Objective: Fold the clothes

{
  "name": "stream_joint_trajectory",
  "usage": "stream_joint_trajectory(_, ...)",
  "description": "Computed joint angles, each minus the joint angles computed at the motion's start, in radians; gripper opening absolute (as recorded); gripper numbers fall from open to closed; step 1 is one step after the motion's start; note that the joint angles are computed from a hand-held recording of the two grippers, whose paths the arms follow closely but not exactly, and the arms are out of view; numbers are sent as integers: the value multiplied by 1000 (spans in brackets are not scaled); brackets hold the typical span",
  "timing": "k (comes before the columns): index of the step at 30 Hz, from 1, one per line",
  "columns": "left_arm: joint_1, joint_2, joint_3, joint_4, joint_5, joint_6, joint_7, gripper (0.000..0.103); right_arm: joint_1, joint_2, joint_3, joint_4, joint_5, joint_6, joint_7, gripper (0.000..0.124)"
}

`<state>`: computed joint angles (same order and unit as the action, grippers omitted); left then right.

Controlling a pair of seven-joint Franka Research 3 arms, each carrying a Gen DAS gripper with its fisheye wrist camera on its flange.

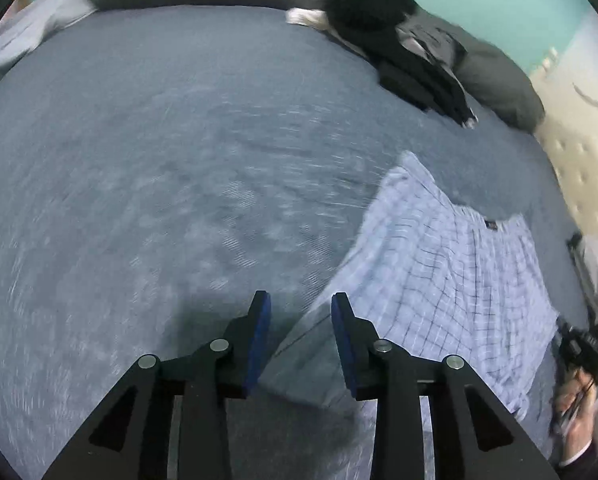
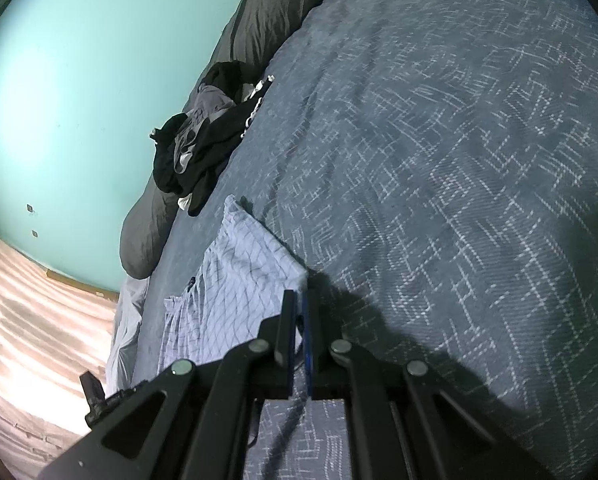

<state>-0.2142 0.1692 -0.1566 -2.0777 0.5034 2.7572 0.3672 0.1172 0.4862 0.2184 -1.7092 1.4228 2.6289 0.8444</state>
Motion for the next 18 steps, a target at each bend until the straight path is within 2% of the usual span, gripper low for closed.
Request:
stream_joint_trajectory(7, 16, 108, -7, 118, -80, -6, 143, 33, 3, 2, 0, 4, -11, 2, 5, 3)
stream_joint_trajectory(8, 20, 118, -10, 129, -96, -9, 164, 21, 3, 4, -1, 7, -16, 1, 8, 3)
stream_joint_trajectory(9, 20, 120, -8, 135, -106, -15, 174, 3, 3, 6, -1, 8, -19, -1, 10, 3)
stream_joint_trajectory(10, 20, 116, -7, 132, -113, -20, 182, 1, 2, 7, 0, 9, -22, -1, 10, 3)
stream_joint_trajectory(18, 14, 73, 16, 84, -104, 2, 135, 1, -1, 11, 4, 11, -36, 0, 15, 3)
